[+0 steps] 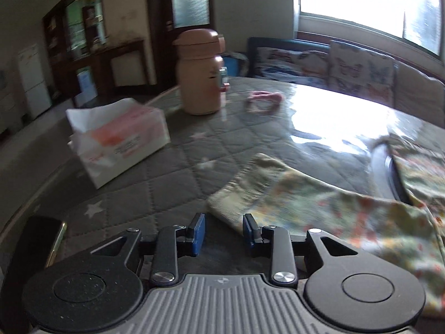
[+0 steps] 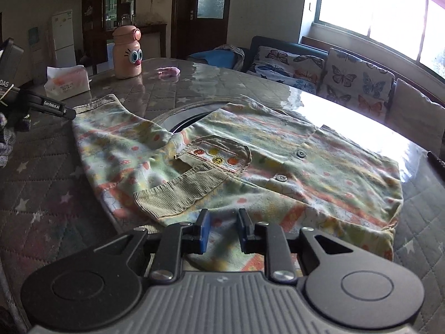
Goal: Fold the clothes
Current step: 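Grasp the other sleeve cuff with the left gripper and lift it, then fold the sleeve with the left gripper across the shirt body and release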
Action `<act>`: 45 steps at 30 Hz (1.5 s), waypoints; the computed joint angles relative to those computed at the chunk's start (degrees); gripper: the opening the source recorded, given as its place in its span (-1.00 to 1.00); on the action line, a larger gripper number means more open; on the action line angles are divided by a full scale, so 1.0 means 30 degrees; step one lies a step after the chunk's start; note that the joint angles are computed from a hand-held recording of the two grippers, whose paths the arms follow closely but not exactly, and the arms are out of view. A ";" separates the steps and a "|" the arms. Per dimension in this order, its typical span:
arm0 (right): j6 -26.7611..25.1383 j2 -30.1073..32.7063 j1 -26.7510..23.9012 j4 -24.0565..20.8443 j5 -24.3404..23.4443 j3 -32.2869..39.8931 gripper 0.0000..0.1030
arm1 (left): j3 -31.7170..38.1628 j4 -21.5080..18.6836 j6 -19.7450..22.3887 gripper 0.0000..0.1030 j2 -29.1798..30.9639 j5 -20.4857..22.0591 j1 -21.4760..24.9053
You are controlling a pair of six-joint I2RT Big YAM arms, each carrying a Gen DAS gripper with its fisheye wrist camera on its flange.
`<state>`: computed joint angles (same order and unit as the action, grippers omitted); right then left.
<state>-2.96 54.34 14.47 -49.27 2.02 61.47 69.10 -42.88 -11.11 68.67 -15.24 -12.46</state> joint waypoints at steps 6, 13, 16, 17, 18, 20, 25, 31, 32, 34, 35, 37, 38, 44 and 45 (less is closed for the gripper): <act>0.0173 -0.0001 0.0027 0.0070 0.0074 -0.0004 -0.58 | 0.0548 0.0025 -0.0811 -0.31 0.0687 0.0741 0.0523; 0.0357 -0.0412 -0.0053 0.0253 0.0158 -0.0128 -0.58 | 0.0624 0.0289 -0.1160 -0.86 0.0531 0.0987 0.0104; 0.0561 -0.0767 -0.0265 0.0278 0.0181 -0.0174 -0.58 | 0.0652 0.0682 -0.1030 -0.87 -0.0153 0.1342 -0.0597; 0.0730 -0.0875 -0.0429 0.0243 0.0078 -0.0197 -0.58 | 0.0720 0.0764 -0.0957 -0.87 -0.0371 0.1499 -0.0922; 0.0896 -0.0980 -0.0596 0.0207 -0.0029 -0.0216 -0.58 | 0.0821 0.0872 -0.0851 -0.87 -0.0570 0.1771 -0.1328; 0.1252 -0.1214 -0.0976 0.0142 -0.0293 -0.0295 -0.58 | 0.1101 0.1057 -0.0664 -0.88 -0.0839 0.2395 -0.2185; 0.1915 -0.1886 -0.1895 -0.0067 -0.0805 -0.0535 -0.58 | 0.1970 0.1625 -0.0263 -0.88 -0.0749 0.3944 -0.4752; 0.2340 -0.2597 -0.3214 -0.0015 -0.1574 -0.0736 -0.58 | 0.3262 0.1545 -0.0175 -0.88 0.0485 0.6147 -0.7199; 0.2452 -0.2671 -0.3456 -0.0023 -0.1761 -0.0767 -0.58 | 0.3353 0.1458 0.0031 -0.88 0.0665 0.6169 -0.7635; 0.2666 -0.2793 -0.4055 -0.0058 -0.2163 -0.0847 -0.58 | 0.3574 0.1272 0.0452 -0.88 0.1064 0.6296 -0.8451; 0.2734 -0.2841 -0.4299 -0.0089 -0.2312 -0.0905 -0.58 | 0.3633 0.1171 0.0693 -0.87 0.1244 0.6703 -0.8656; 0.2787 -0.2899 -0.4549 -0.0125 -0.2385 -0.0986 -0.58 | 0.3676 0.0770 0.1083 -0.87 0.1529 0.6849 -0.9063; 0.2825 -0.2915 -0.4717 -0.0167 -0.2464 -0.1038 -0.59 | 0.3689 0.0558 0.1267 -0.80 0.1661 0.6934 -0.9239; 0.3571 -0.2814 -0.5726 -0.0403 -0.3177 -0.1145 -0.58 | 0.2929 -0.0187 0.2055 -0.55 0.1390 0.7110 -0.9206; 0.3706 -0.2790 -0.5847 -0.0422 -0.3345 -0.1118 -0.58 | 0.2725 -0.0108 0.2151 -0.43 0.1219 0.7032 -0.9084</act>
